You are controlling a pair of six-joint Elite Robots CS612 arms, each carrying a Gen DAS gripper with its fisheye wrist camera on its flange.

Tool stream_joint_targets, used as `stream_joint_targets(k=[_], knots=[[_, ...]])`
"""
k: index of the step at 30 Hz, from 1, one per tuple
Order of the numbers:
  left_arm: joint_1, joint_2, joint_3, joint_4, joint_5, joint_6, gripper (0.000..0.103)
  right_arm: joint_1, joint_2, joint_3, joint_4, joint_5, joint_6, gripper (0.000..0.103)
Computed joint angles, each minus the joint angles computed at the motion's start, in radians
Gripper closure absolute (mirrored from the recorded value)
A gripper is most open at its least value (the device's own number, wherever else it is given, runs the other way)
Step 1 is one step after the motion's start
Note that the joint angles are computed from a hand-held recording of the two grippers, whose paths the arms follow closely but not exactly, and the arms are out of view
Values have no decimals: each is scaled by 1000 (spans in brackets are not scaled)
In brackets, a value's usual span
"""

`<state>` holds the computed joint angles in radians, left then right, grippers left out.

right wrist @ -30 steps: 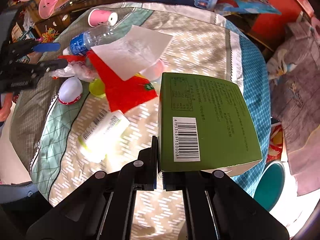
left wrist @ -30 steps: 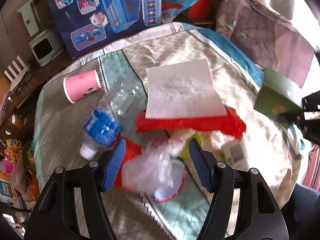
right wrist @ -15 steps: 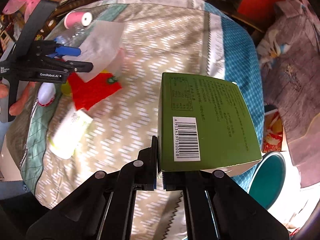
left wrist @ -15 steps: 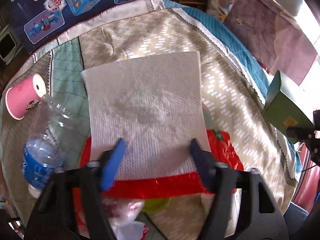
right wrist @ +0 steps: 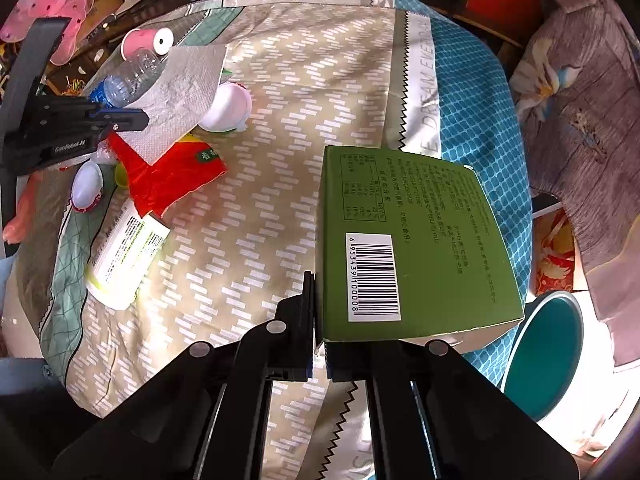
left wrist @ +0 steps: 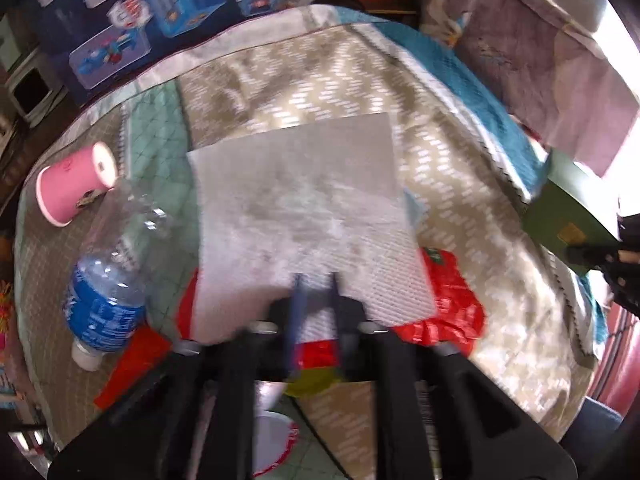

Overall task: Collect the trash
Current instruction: 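Grasp the white tissue with the left gripper while the right holds the green box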

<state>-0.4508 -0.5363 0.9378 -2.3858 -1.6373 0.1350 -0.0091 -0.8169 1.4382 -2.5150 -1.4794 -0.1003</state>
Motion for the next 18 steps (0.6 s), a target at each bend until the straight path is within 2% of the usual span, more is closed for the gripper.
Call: stream_joint_targets(k=[1, 2, 3, 6, 9, 10, 11, 12, 13, 14, 15, 17, 18], knots=[[-2, 3, -2, -8, 24, -11, 25, 0, 1, 0, 0, 2, -1, 99], [-3, 5, 1, -25, 39, -18, 8, 0, 1, 0, -1, 3, -2, 99], [-2, 8, 2, -46, 38, -25, 6, -1, 1, 0, -2, 6, -3, 99], [2, 23, -27, -6, -22, -35, 6, -3, 3, 0, 2, 12, -1, 99], [-10, 35, -34, 7, -9, -16, 7, -7, 7, -2, 3, 19, 4, 99], [-14, 38, -31, 6, -2, -14, 14, -8, 9, -2, 4, 22, 7, 99], [-18, 37, -23, 0, 14, -12, 28, -9, 9, -2, 3, 23, 7, 99], [-21, 35, -17, -3, 25, -13, 32, -9, 10, -1, 4, 25, 7, 98], [-23, 32, -7, -13, 35, -16, 41, -9, 10, -1, 4, 26, 6, 98], [-26, 27, 7, -30, 46, -14, 54, -9, 10, -1, 5, 27, 4, 98], [-27, 22, 17, -36, 49, -15, 59, -8, 10, -1, 4, 26, 2, 98], [-27, 13, 34, -56, 49, -18, 83, -7, 11, -1, 4, 25, 2, 98], [-27, 6, 46, -70, 48, -16, 88, -5, 11, 0, 2, 24, 2, 98]])
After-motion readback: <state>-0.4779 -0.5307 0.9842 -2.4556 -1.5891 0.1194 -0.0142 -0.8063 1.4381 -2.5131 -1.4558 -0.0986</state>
